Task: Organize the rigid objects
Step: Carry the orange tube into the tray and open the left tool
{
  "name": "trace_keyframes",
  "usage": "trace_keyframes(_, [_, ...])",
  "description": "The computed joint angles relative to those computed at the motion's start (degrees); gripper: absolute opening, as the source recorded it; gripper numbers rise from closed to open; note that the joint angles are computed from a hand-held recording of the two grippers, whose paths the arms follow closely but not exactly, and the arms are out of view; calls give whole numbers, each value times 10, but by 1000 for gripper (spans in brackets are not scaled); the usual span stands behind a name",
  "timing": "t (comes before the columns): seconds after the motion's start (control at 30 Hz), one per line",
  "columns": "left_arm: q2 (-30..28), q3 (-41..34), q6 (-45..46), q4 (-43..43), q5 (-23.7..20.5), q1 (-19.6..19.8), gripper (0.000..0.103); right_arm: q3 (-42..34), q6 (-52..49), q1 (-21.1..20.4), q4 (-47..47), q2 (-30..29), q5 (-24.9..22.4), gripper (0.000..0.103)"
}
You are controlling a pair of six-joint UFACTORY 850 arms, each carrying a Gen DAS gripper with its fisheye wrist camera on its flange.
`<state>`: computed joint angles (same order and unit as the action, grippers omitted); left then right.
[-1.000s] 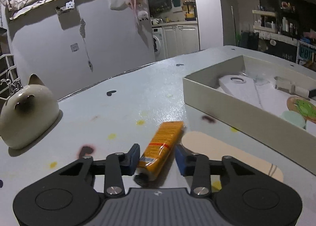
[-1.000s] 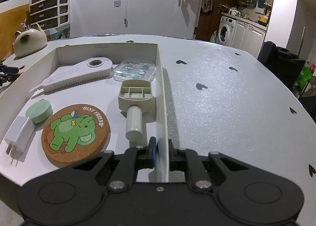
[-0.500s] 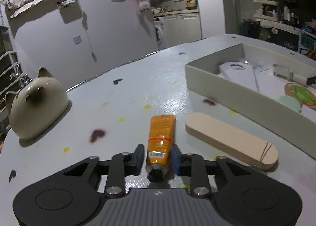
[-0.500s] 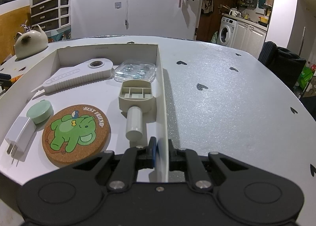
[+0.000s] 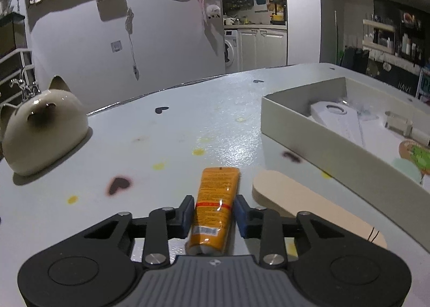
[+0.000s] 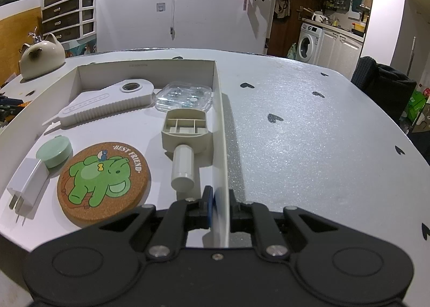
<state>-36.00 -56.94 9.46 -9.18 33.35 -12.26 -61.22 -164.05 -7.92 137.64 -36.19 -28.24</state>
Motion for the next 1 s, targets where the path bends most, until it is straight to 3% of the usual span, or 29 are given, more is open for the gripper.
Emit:
trace_keyframes(0.27, [1, 4, -14, -19, 10, -5, 32, -1, -1, 0, 1, -2, -1, 11])
trace_keyframes(0.5, [16, 26, -50, -6, 87, -25, 32, 0, 2, -2, -2, -2, -5, 11])
trace_keyframes(0.67, [36, 28, -86, 67, 119, -46, 32, 0, 12, -4, -12, -3, -10, 11])
trace_keyframes(0.83, [26, -16, -88, 125, 86, -69, 32, -1, 10, -2, -9, -2, -4, 11])
trace_keyframes(1.0, [-12, -91, -106, 196, 19, -82, 32, -2, 12, -2, -11, -2, -3, 11])
